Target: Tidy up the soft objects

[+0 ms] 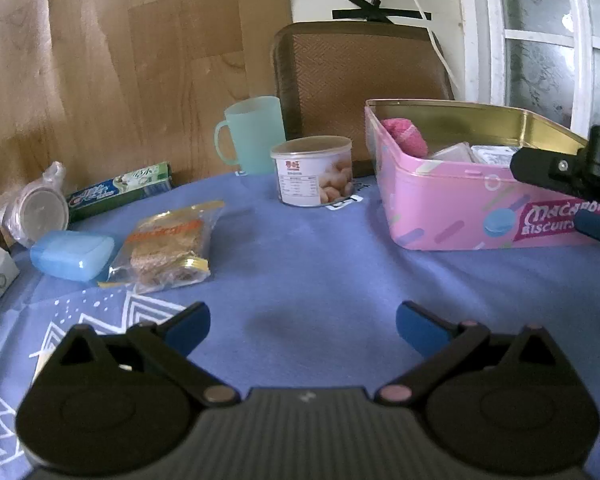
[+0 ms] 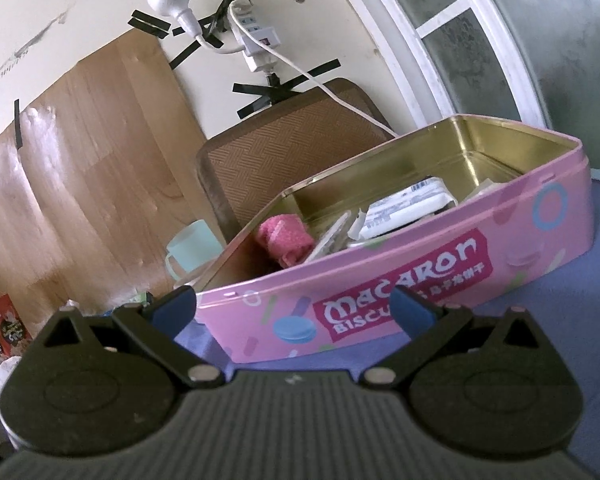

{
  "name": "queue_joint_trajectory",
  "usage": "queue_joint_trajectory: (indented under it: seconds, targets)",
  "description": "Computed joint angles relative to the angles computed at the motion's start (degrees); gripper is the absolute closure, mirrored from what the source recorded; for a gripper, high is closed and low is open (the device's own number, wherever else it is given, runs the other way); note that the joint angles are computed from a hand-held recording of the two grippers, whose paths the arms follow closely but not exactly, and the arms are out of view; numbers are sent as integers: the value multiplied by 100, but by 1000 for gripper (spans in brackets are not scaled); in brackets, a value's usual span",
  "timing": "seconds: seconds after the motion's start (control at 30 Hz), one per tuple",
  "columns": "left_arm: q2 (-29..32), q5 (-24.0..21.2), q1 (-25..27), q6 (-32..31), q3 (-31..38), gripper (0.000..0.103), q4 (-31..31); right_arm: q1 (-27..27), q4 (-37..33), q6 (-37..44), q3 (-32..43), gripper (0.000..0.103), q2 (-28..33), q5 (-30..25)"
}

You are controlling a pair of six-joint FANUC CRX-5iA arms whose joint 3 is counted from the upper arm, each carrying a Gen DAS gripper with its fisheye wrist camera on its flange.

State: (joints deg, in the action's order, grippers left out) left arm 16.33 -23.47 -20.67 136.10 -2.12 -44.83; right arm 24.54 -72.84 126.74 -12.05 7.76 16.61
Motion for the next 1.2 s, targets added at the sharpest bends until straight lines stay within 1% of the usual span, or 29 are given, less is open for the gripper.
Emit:
queue_joint_trajectory:
  seconds: [0.13, 0.33, 0.5, 0.63, 0.73, 0.8, 0.9, 0.97, 1.0, 1.07, 1.1, 1.13, 1.17, 1.2]
  targets:
    - [2, -11, -9, 26, 5, 0, -8, 15, 59, -60, -14, 0, -8, -28]
    - [2, -1, -8, 34, 3, 0, -19, 19, -142, 130, 0, 0, -23, -13]
    - [-12, 36, -1, 81, -24, 0, -38, 8, -112, 135, 0, 0, -21, -58]
    - [-42, 161, 114, -97, -96, 0, 226, 19, -189, 233, 9, 0, -24, -52]
    - [-82, 296, 285, -459, -210, 0, 688, 20, -112, 188, 6, 0, -22, -85]
    - [-127, 228, 335, -405, -241, 0, 659, 59, -14, 118, -11, 0, -24, -60]
    - [-237, 139, 480, -132, -332, 0, 546, 58, 10, 192, -3, 0, -26, -127]
    - [-333, 104, 652, 72, -429, 0, 525, -17, -308, 678, 61, 0, -32, -261]
    - [-374, 13, 699, 336, -443, 0, 361, -23, -412, 917, 84, 2, -38, -306]
    - [-473, -120, 803, 889, -505, 0, 29, -21, -551, 1455, 140, 9, -46, -507]
    - [-546, -118, 868, 1278, -576, 0, -172, 22, -347, 1445, 145, 11, -47, -650]
    - [-633, -88, 915, 1713, -664, 0, -364, 97, 7, 1257, 171, 13, -22, -831]
    - [-746, 77, 1023, 2230, -805, 0, -516, 192, 515, 885, 208, 14, 22, -1019]
    - [-843, 275, 1136, 2700, -937, 0, -632, 250, 808, 780, 317, 15, 96, -1235]
